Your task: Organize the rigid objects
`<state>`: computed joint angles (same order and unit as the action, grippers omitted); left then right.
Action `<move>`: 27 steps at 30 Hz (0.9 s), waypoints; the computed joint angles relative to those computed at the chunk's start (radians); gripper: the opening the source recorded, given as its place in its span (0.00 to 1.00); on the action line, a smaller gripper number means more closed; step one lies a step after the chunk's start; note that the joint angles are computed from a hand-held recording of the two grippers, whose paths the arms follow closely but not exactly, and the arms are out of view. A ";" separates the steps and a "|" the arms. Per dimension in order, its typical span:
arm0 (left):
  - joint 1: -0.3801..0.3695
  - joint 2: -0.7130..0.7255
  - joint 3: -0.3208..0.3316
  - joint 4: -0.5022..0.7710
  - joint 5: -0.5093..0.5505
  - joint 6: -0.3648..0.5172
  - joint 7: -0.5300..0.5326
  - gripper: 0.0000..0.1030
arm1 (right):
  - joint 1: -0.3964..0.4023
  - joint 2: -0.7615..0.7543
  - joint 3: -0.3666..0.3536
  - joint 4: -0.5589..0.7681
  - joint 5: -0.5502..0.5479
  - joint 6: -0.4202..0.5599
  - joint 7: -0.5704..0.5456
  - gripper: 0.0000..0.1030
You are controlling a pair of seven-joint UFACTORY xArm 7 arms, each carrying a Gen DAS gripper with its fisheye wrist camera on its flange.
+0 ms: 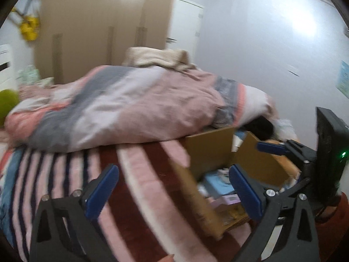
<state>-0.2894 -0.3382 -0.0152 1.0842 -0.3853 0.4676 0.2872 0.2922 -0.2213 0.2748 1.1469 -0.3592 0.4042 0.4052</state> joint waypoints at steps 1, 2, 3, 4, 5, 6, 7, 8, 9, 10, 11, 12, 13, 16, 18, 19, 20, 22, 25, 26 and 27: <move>0.026 -0.020 -0.013 -0.023 0.029 -0.014 -0.034 0.98 | 0.003 -0.004 -0.001 -0.006 0.004 -0.013 0.002 0.89; 0.053 -0.046 -0.022 -0.053 0.060 -0.028 -0.069 0.98 | 0.006 -0.006 -0.005 -0.011 0.014 -0.025 -0.005 0.89; 0.069 -0.061 -0.027 -0.072 0.084 -0.033 -0.094 0.98 | 0.008 -0.013 -0.005 -0.022 0.020 -0.050 -0.001 0.89; 0.089 -0.078 -0.036 -0.094 0.116 -0.040 -0.121 0.98 | 0.008 -0.018 -0.005 -0.033 0.025 -0.072 0.002 0.89; 0.111 -0.098 -0.044 -0.122 0.150 -0.050 -0.149 0.98 | 0.007 -0.021 -0.005 -0.040 0.030 -0.087 0.002 0.89; 0.123 -0.108 -0.047 -0.137 0.172 -0.056 -0.171 0.98 | 0.006 -0.026 -0.005 -0.051 0.034 -0.111 0.002 0.89; 0.134 -0.117 -0.048 -0.151 0.192 -0.060 -0.194 0.98 | 0.008 -0.028 -0.006 -0.060 0.044 -0.130 -0.004 0.89; 0.139 -0.125 -0.045 -0.164 0.203 -0.061 -0.211 0.98 | 0.016 -0.029 -0.013 -0.069 0.063 -0.149 -0.019 0.89; 0.140 -0.133 -0.038 -0.176 0.209 -0.061 -0.224 0.98 | 0.035 -0.029 -0.027 -0.078 0.098 -0.169 -0.047 0.89; 0.134 -0.140 -0.025 -0.187 0.209 -0.062 -0.225 0.98 | 0.060 -0.028 -0.045 -0.084 0.144 -0.182 -0.083 0.89; 0.129 -0.147 -0.016 -0.198 0.208 -0.063 -0.226 0.98 | 0.067 -0.027 -0.048 -0.087 0.167 -0.187 -0.098 0.89; 0.126 -0.151 -0.012 -0.204 0.210 -0.065 -0.229 0.98 | 0.078 -0.026 -0.054 -0.092 0.196 -0.197 -0.115 0.89; 0.128 -0.156 -0.012 -0.210 0.217 -0.065 -0.236 0.98 | 0.085 -0.024 -0.055 -0.095 0.216 -0.205 -0.129 0.89; 0.125 -0.161 -0.009 -0.216 0.226 -0.071 -0.249 0.98 | 0.072 -0.019 -0.035 -0.093 0.221 -0.207 -0.133 0.89; 0.114 -0.161 -0.001 -0.215 0.220 -0.074 -0.250 0.98 | 0.063 -0.017 -0.023 -0.091 0.215 -0.208 -0.127 0.89; 0.113 -0.164 0.000 -0.218 0.220 -0.075 -0.250 0.98 | 0.060 -0.016 -0.019 -0.090 0.213 -0.208 -0.124 0.89; 0.113 -0.164 -0.001 -0.218 0.223 -0.076 -0.253 0.98 | 0.058 -0.019 -0.017 -0.093 0.211 -0.210 -0.121 0.89; 0.110 -0.163 0.002 -0.216 0.224 -0.073 -0.252 0.98 | 0.053 -0.019 -0.012 -0.092 0.206 -0.210 -0.115 0.89; 0.107 -0.163 0.002 -0.215 0.224 -0.073 -0.256 0.98 | 0.050 -0.019 -0.010 -0.093 0.202 -0.213 -0.112 0.89; 0.106 -0.163 0.002 -0.214 0.224 -0.073 -0.257 0.98 | 0.050 -0.021 -0.010 -0.095 0.202 -0.213 -0.110 0.89; 0.106 -0.162 0.002 -0.212 0.224 -0.071 -0.258 0.98 | 0.053 -0.021 -0.013 -0.095 0.206 -0.213 -0.115 0.89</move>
<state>-0.1834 -0.5000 -0.0135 0.8726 -0.1609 0.3962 0.0293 0.3453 -0.2421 0.2616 1.0515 -0.1537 0.1913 0.2898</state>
